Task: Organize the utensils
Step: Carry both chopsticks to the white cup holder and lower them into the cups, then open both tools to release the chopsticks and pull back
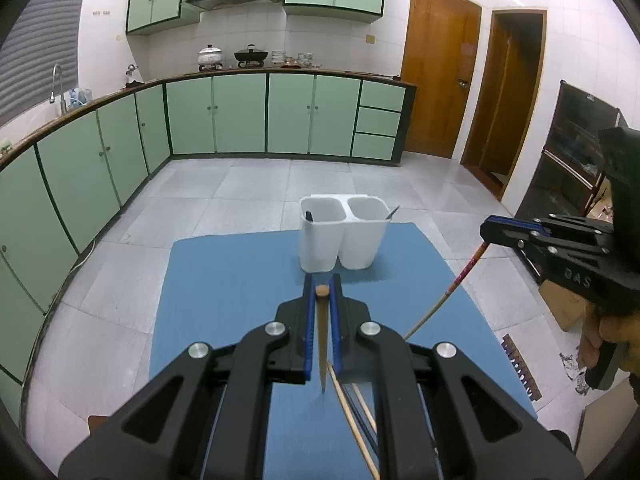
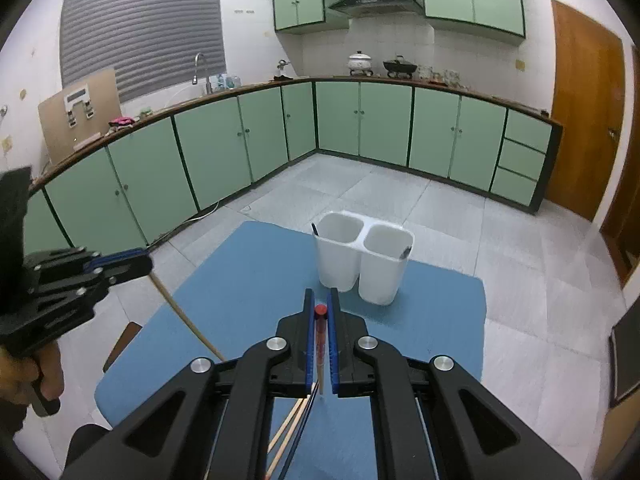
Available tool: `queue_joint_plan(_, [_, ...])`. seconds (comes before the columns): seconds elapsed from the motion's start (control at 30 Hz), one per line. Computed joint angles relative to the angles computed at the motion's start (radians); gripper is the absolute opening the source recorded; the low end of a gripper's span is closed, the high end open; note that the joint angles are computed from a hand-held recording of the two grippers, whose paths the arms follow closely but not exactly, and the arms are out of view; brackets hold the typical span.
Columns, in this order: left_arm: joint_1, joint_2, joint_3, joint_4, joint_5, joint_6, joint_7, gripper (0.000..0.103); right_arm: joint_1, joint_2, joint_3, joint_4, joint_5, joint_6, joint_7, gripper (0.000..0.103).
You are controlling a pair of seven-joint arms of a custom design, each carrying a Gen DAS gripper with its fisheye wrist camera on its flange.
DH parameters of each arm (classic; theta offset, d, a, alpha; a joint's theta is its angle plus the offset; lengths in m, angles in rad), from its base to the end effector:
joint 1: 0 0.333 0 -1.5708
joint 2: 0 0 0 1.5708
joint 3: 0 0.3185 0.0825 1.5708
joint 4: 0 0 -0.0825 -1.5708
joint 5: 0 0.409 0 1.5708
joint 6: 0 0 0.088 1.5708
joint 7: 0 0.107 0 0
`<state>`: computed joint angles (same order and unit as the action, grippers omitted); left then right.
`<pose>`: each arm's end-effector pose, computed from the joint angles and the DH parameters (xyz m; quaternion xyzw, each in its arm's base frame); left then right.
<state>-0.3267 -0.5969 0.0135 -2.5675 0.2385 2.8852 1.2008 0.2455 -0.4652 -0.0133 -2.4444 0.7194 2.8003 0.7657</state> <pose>0.4107 -0.1466 0.5626 -0.5864 0.6769 -0.3645 0.2552 0.4673 0.0780 0.5485 -0.7594 0.4746 -0.2108 0.3919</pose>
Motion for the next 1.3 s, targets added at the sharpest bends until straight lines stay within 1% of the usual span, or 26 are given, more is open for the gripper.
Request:
queue_joint_plan(0.13, [-0.007, 0.053, 0.015, 0.084, -0.014, -0.015, 0.027, 0.006, -0.022, 0.016, 0.013, 0.050, -0.041, -0.021, 0.025, 0.006])
queue_joint_plan(0.23, [0.003, 0.103, 0.008, 0.172, -0.023, -0.014, 0.040, 0.006, -0.045, 0.054, 0.018, 0.125, -0.075, -0.036, 0.060, 0.006])
queue_joint_plan(0.33, [0.018, 0.158, -0.007, 0.266, -0.028, -0.003, 0.049, 0.006, -0.059, 0.103, 0.015, 0.215, -0.093, -0.049, 0.095, 0.006])
queue_joint_plan(0.43, [0.058, 0.223, -0.048, 0.362, -0.005, 0.022, 0.026, 0.006, -0.070, 0.162, 0.017, 0.312, -0.110, -0.052, 0.134, 0.006])
queue_joint_plan(0.5, [0.104, 0.275, -0.090, 0.430, 0.041, 0.042, -0.014, 0.006, -0.077, 0.204, 0.021, 0.373, -0.126, -0.044, 0.158, 0.006])
queue_joint_plan(0.6, [0.152, 0.344, -0.135, 0.512, 0.103, 0.059, -0.078, 0.006, -0.079, 0.268, 0.017, 0.454, -0.130, -0.026, 0.172, 0.006])
queue_joint_plan(0.7, [0.205, 0.426, -0.179, 0.595, 0.202, 0.072, -0.175, 0.006, -0.082, 0.342, 0.016, 0.525, -0.135, -0.010, 0.185, 0.006])
queue_joint_plan(0.77, [0.238, 0.488, -0.204, 0.647, 0.304, 0.083, -0.265, 0.006, -0.086, 0.400, 0.017, 0.565, -0.148, 0.003, 0.195, 0.006])
queue_joint_plan(0.9, [0.235, 0.596, -0.195, 0.716, 0.393, 0.089, -0.347, 0.006, -0.093, 0.491, 0.016, 0.611, -0.159, 0.007, 0.210, 0.006])
queue_joint_plan(1.0, [0.225, 0.642, -0.184, 0.724, 0.386, 0.088, -0.341, 0.006, -0.102, 0.548, 0.017, 0.629, -0.139, -0.003, 0.201, 0.006])
queue_joint_plan(1.1, [0.223, 0.674, -0.181, 0.710, 0.347, 0.083, -0.300, 0.007, -0.120, 0.585, 0.024, 0.641, -0.071, -0.043, 0.165, 0.006])
queue_joint_plan(1.17, [0.226, 0.667, -0.178, 0.682, 0.324, 0.092, -0.286, 0.008, -0.128, 0.579, 0.028, 0.624, -0.030, -0.041, 0.137, 0.007])
queue_joint_plan(1.2, [0.231, 0.658, -0.179, 0.665, 0.301, 0.101, -0.266, 0.014, -0.130, 0.573, 0.029, 0.616, -0.017, -0.035, 0.127, 0.007])
queue_joint_plan(1.23, [0.233, 0.644, -0.176, 0.645, 0.296, 0.110, -0.262, 0.024, -0.133, 0.560, 0.032, 0.601, 0.012, -0.028, 0.104, 0.008])
queue_joint_plan(1.3, [0.237, 0.599, -0.166, 0.595, 0.327, 0.136, -0.285, 0.036, -0.137, 0.516, 0.034, 0.559, 0.074, -0.013, 0.045, 0.009])
